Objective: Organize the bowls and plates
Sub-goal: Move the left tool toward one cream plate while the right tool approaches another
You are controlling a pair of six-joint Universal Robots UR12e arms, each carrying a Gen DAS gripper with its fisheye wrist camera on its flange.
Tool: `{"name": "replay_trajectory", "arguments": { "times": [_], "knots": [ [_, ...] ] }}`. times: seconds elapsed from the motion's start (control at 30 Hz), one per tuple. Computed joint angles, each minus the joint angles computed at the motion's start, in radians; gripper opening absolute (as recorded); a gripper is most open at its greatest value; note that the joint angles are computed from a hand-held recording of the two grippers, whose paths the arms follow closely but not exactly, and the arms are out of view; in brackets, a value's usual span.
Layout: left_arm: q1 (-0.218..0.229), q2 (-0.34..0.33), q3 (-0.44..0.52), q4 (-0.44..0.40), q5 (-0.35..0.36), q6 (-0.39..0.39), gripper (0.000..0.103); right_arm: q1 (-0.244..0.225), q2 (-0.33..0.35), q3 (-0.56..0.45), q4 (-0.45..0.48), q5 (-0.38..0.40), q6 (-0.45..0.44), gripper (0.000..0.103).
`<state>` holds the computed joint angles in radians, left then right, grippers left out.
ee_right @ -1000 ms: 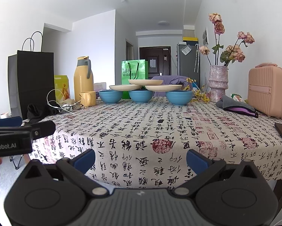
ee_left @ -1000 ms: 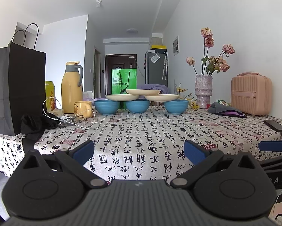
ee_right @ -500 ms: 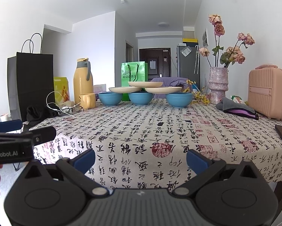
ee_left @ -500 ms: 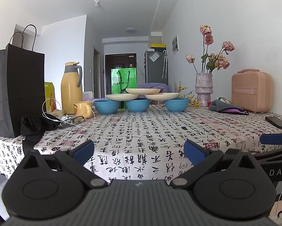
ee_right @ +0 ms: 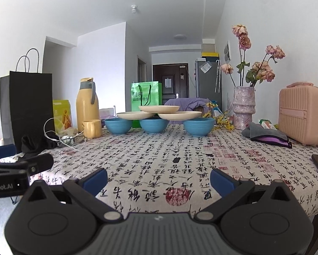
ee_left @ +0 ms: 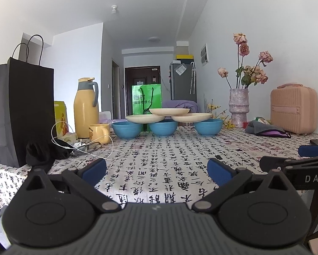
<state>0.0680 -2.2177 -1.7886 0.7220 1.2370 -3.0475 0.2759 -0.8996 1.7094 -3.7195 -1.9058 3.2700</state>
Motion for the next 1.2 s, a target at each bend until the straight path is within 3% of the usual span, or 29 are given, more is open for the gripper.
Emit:
{"name": "replay_trajectory", "arguments": {
  "times": [0.5,0.77,0.9,1.07,1.2],
  "knots": [
    [-0.025,-0.042,0.141,-0.114,0.063,-0.012,0.103,-0.039,0.032,-0.108,0.059,0.051,-0.012,0.103],
    [-0.047,-0.089,0.263,-0.178,0.101,-0.008,0.103,-0.056,0.069,-0.203,0.123,0.030,-0.046,0.103],
    [-0.056,-0.113,0.331,-0.239,0.109,-0.017,0.103,-0.077,0.080,-0.248,0.160,0.061,-0.019,0.103],
    [-0.068,-0.159,0.420,-0.271,0.113,0.002,0.103,-0.094,0.109,-0.322,0.214,0.034,-0.022,0.103],
    [-0.078,-0.200,0.495,-0.280,0.126,0.012,0.103,-0.121,0.119,-0.367,0.273,0.090,0.021,0.103]
  ]
}}
